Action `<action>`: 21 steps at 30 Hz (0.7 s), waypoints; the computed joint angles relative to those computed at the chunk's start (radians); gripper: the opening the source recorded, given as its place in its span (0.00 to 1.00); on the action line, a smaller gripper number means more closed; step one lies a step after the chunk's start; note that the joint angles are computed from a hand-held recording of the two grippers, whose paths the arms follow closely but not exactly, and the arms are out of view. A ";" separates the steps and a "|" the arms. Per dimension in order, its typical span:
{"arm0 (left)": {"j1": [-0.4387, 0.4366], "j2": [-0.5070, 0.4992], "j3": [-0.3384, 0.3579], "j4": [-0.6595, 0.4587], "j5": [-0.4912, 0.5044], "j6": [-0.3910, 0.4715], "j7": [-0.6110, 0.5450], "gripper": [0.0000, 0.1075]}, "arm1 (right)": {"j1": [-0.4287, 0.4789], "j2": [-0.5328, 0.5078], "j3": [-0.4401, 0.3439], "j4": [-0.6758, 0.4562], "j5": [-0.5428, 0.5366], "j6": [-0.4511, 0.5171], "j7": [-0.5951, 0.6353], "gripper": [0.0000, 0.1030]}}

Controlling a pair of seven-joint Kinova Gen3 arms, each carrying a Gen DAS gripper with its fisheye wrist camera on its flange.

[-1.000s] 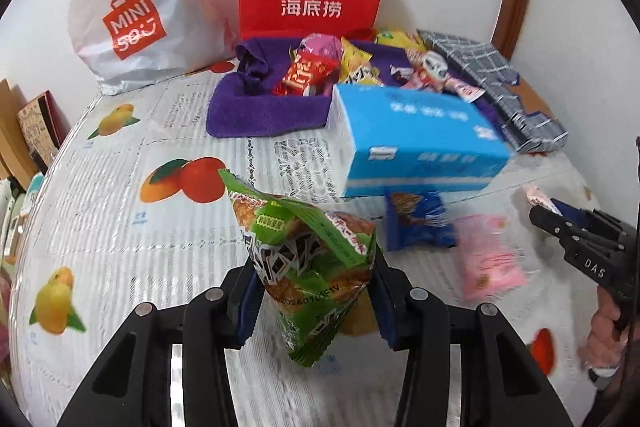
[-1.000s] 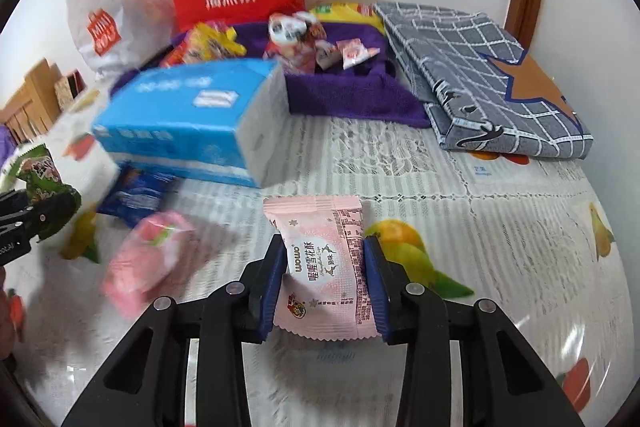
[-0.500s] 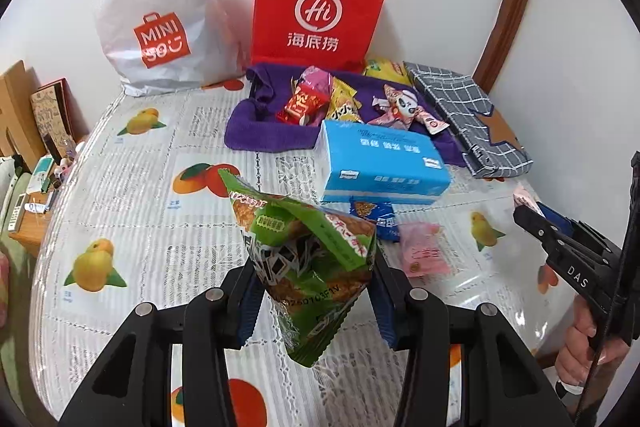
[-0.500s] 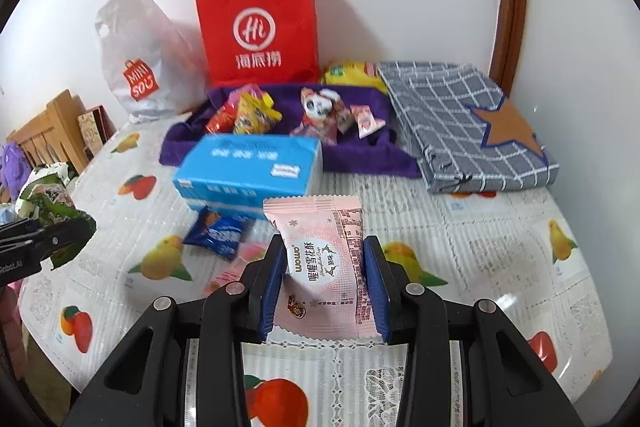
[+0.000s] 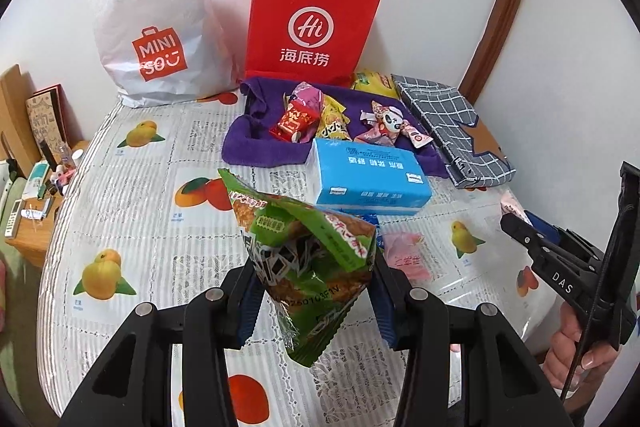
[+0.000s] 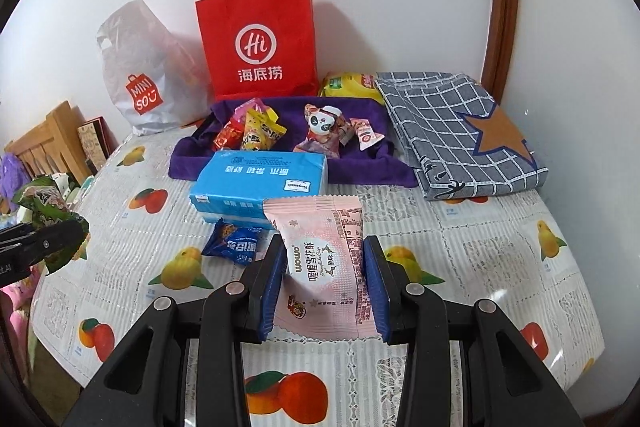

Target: Organize snacks

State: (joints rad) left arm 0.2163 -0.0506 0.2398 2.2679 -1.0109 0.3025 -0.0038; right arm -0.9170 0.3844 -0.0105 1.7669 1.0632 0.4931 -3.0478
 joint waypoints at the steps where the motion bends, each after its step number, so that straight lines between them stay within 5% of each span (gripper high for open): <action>1: -0.001 -0.001 -0.006 -0.001 0.010 -0.011 -0.016 0.42 | -0.002 -0.003 0.000 0.000 0.002 0.002 -0.001 0.37; 21: -0.012 0.040 -0.076 -0.081 0.291 -0.065 -0.384 0.42 | 0.033 0.013 -0.010 -0.069 -0.056 -0.022 0.086 0.37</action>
